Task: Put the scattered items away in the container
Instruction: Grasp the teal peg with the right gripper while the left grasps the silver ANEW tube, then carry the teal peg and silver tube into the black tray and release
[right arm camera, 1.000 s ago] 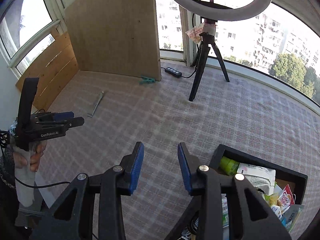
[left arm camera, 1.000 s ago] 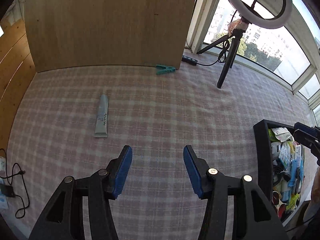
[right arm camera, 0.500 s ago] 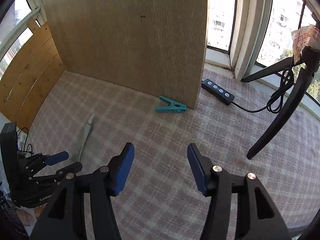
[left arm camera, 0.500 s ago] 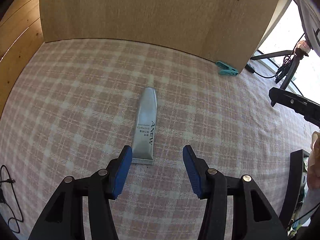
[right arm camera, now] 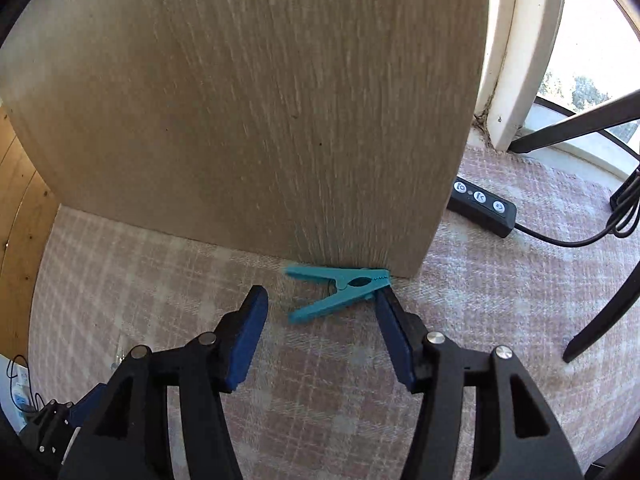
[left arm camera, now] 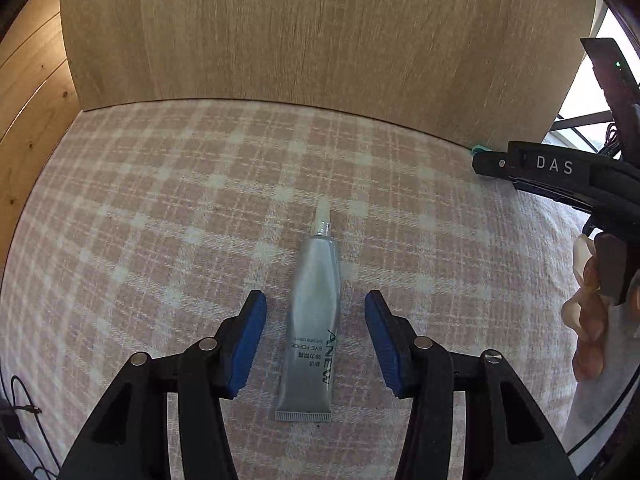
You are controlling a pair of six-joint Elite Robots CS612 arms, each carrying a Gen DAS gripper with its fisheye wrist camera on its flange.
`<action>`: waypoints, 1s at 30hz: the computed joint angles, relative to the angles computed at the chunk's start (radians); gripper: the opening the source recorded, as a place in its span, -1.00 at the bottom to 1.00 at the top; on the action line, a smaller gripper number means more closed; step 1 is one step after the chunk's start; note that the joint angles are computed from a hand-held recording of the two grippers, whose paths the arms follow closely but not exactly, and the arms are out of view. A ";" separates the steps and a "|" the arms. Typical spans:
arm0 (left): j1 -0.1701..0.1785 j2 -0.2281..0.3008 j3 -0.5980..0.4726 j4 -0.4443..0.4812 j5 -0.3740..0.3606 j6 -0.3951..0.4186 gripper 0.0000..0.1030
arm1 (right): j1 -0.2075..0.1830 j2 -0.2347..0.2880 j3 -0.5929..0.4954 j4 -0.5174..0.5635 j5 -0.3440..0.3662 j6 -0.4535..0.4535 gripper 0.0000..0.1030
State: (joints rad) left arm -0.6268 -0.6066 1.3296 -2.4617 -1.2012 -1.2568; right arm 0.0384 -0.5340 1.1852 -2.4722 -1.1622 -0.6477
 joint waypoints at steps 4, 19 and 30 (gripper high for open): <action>-0.004 0.004 -0.010 0.034 0.030 -0.021 -0.48 | 0.003 -0.006 0.030 -0.074 -0.024 0.020 0.05; -0.023 -0.048 0.133 -0.177 -0.032 -0.103 -0.54 | -0.050 -0.051 0.059 0.063 0.040 -0.098 -0.62; -0.051 -0.091 0.189 -0.178 0.000 -0.161 -0.54 | -0.081 -0.083 0.092 0.102 0.078 -0.160 -0.63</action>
State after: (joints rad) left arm -0.6774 -0.6975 1.5182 -2.6394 -1.2008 -1.4182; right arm -0.0427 -0.6174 1.2775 -2.3704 -1.0838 -0.8081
